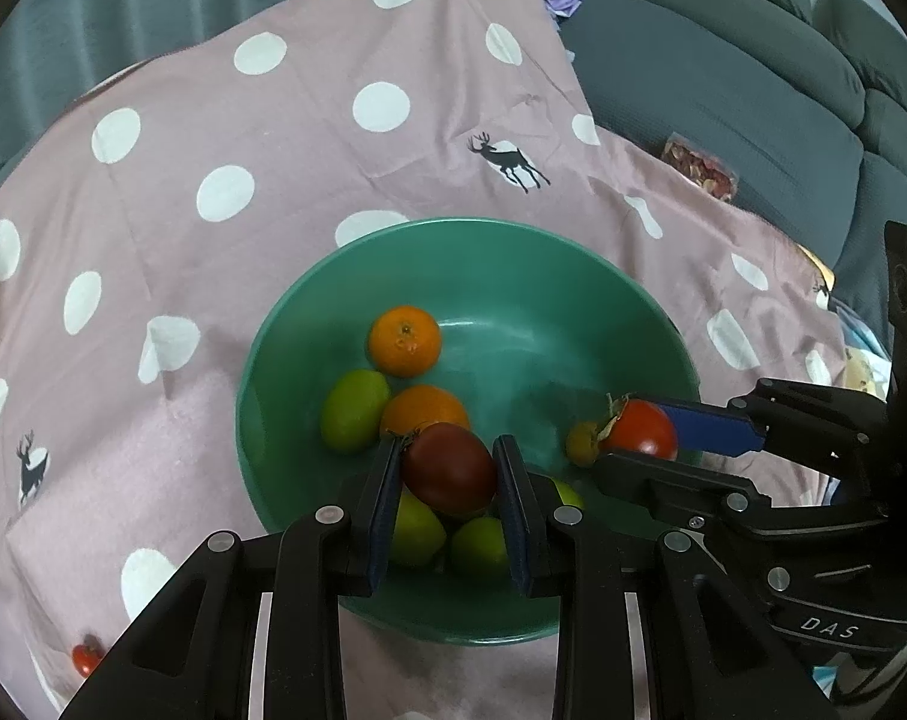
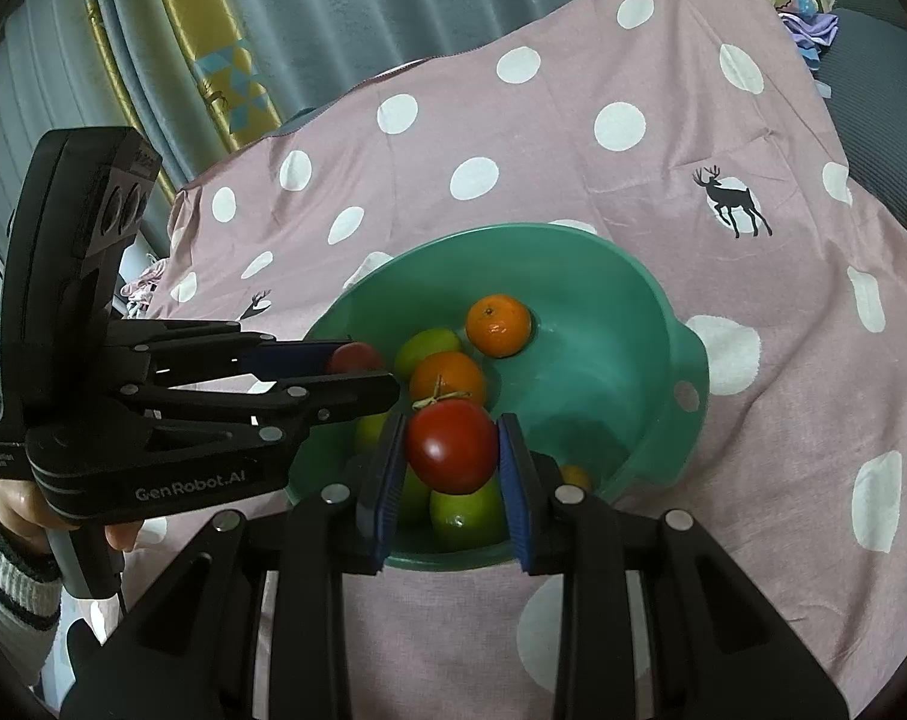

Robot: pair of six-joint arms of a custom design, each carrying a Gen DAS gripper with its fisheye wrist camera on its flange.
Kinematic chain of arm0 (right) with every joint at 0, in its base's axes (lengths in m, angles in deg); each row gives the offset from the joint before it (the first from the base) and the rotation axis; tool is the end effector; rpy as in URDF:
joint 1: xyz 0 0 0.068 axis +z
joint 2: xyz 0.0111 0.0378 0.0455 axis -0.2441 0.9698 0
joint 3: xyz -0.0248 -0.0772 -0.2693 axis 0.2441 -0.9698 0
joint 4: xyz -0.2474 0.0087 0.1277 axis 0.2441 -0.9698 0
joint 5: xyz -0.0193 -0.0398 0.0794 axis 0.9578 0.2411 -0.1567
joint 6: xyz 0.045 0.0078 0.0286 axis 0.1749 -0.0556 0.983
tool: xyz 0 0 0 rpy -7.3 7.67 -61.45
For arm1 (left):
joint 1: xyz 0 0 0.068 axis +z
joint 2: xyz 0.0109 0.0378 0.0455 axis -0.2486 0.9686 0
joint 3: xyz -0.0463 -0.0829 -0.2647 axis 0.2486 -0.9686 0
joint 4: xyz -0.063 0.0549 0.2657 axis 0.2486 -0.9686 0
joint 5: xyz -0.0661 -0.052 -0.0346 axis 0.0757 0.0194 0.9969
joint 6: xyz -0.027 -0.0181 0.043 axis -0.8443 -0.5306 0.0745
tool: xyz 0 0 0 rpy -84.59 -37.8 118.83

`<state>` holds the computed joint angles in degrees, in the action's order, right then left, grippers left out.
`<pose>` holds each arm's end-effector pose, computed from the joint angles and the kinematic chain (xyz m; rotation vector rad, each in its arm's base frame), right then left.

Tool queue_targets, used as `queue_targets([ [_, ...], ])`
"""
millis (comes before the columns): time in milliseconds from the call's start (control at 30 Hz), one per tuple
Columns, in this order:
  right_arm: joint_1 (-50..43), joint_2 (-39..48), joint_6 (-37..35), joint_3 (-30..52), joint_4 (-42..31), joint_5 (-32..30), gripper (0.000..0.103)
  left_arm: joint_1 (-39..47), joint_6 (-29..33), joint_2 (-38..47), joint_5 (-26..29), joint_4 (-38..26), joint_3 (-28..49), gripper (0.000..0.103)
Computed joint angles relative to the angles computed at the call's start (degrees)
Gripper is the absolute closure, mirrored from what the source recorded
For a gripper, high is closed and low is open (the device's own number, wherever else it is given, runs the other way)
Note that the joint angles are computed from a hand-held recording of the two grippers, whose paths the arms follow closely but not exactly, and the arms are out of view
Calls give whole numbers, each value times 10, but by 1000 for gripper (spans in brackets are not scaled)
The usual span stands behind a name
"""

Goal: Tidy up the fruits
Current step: 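Lower both cherry tomatoes into the teal bowl and open both grippers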

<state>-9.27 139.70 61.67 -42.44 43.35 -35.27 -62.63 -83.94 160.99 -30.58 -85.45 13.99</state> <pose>0.1652 0.0318 0.1214 -0.5731 2.4244 0.6068 0.1654 -0.1733 0.0970 0.3082 2.5281 -0.2572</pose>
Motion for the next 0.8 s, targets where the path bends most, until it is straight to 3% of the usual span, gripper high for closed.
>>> queue_targets([
  [800, 17, 41, 1, 11, 21, 23, 72, 12, 13, 47, 9, 1, 25, 73],
])
